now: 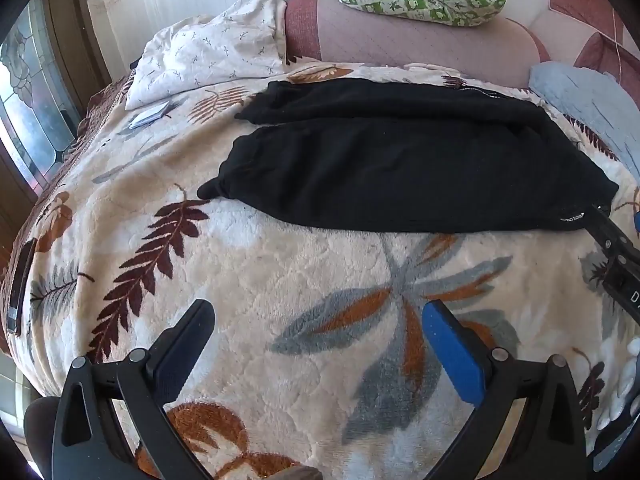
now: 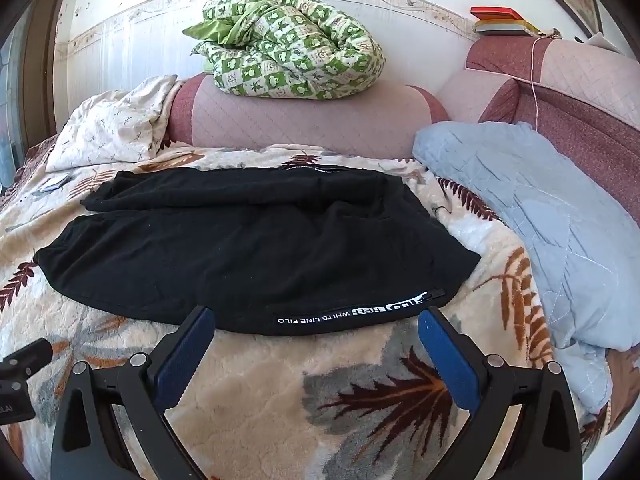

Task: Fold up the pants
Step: 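Move both grippers toward the black pants lying flat on the bed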

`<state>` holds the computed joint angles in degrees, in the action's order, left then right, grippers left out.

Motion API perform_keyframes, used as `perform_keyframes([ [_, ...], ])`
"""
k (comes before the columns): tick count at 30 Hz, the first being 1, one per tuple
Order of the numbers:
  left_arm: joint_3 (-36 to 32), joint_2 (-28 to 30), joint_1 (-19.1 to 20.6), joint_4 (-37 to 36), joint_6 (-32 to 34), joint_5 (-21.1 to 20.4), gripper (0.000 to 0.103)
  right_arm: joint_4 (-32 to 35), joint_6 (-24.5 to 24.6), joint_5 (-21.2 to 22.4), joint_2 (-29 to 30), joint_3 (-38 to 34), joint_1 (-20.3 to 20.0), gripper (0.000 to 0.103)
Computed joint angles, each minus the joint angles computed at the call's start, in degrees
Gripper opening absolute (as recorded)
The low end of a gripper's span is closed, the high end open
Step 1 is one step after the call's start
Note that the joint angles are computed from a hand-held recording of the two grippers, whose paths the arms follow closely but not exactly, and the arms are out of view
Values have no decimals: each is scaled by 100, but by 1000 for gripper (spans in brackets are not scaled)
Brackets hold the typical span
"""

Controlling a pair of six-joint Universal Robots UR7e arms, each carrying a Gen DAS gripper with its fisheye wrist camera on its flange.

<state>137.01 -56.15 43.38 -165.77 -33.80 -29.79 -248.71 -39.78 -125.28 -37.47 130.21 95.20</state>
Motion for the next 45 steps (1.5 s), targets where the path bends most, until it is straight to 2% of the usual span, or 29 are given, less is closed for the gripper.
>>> perform_keyframes([
  [6,-97,54,156,376,-111,-116,103,53,-22,-19,27,-24,-5,103],
  [12,-82,54,198,292,-153,-177,103,102,-15,-34,40,-39,-14,103],
  [18,-97,-10,306,221,-290,-410,103,120,-46,-33,67,-43,-22,103],
  [45,-49,198,215,-158,-78,-225,103,269,-210,-298,226,-165,33,103],
])
